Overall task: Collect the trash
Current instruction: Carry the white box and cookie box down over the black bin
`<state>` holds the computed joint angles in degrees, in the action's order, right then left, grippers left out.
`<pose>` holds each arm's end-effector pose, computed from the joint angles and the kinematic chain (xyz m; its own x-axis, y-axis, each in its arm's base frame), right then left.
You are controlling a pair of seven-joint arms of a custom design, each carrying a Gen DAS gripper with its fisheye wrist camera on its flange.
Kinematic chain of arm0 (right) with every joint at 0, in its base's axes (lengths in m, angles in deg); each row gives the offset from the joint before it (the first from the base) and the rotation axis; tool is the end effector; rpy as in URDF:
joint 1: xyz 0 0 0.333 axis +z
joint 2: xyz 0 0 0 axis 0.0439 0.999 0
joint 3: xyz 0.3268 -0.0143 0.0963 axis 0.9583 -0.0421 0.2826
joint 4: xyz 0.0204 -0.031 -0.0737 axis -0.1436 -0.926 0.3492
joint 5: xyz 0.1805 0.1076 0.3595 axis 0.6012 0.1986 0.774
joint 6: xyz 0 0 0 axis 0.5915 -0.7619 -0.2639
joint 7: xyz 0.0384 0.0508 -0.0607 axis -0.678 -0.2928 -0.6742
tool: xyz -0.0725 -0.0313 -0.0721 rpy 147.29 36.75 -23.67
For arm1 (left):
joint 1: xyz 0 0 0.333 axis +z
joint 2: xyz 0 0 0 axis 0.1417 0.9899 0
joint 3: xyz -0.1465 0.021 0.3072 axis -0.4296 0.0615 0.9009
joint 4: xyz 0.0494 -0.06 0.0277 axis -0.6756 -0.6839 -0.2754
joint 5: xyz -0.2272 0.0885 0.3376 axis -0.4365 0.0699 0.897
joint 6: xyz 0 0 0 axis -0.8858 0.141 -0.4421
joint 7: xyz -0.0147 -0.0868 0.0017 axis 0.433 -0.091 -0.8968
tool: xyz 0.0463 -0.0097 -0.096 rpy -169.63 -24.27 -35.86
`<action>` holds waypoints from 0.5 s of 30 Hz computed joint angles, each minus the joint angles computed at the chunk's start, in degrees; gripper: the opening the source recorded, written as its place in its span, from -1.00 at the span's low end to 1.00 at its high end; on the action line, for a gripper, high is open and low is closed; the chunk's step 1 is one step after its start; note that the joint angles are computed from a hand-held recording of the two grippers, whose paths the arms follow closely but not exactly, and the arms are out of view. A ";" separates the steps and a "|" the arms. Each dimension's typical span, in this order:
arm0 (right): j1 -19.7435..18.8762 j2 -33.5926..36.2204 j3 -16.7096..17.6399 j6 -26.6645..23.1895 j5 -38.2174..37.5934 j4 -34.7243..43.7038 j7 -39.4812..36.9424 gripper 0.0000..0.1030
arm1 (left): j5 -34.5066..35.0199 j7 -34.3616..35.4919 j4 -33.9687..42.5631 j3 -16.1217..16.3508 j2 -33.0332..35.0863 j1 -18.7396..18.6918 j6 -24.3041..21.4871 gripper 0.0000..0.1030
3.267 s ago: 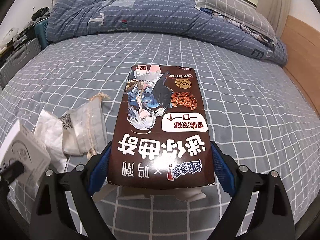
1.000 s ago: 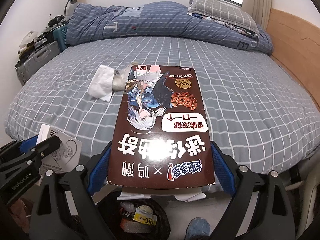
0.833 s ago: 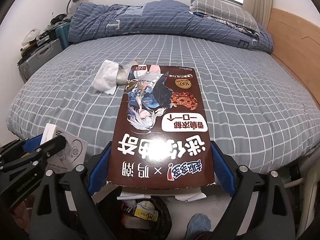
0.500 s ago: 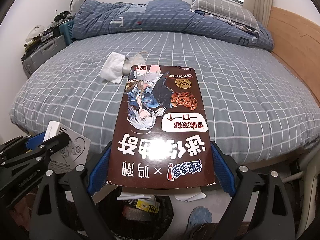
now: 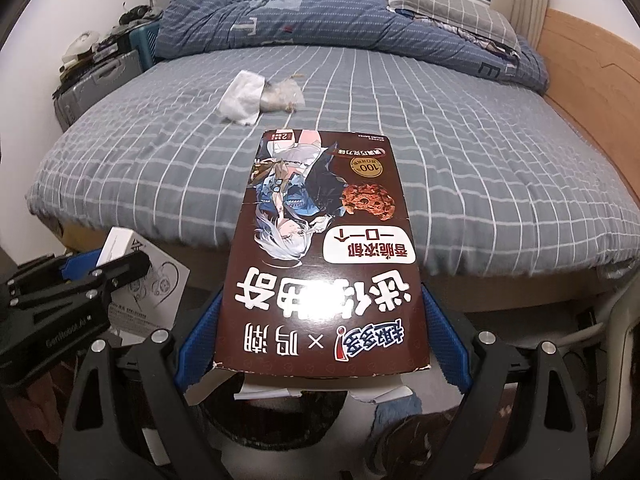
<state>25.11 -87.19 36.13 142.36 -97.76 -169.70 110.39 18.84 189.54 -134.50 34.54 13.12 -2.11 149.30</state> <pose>0.4130 0.3085 0.4857 -0.2821 -0.9584 0.0440 -0.7658 0.1973 -0.6121 0.5100 -0.1263 0.4890 -0.4564 -0.8757 0.1578 -0.7699 0.2998 -0.5633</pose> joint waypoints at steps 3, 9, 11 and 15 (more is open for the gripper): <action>0.65 -0.32 0.33 -0.56 0.90 -0.57 -0.23 0.68 | 0.08 0.02 -1.01 0.18 -0.75 0.08 -0.32 -0.26; 1.91 -0.59 0.95 -1.77 2.92 -1.30 -0.84 0.68 | 1.71 -1.09 -3.47 0.39 -2.68 0.37 -1.44 -0.26; 2.49 -0.72 0.97 -1.70 4.27 -1.65 -1.02 0.68 | 2.60 -1.70 -4.23 0.38 -3.29 0.48 -1.65 -0.26; 3.18 -0.15 0.91 -1.86 6.48 -2.23 -2.27 0.68 | 3.25 -1.81 -5.82 0.85 -4.13 0.20 -1.92 -0.26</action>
<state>28.29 -87.34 37.04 140.50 -91.29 -171.94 108.13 22.08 187.73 -140.32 35.40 8.99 -1.91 147.38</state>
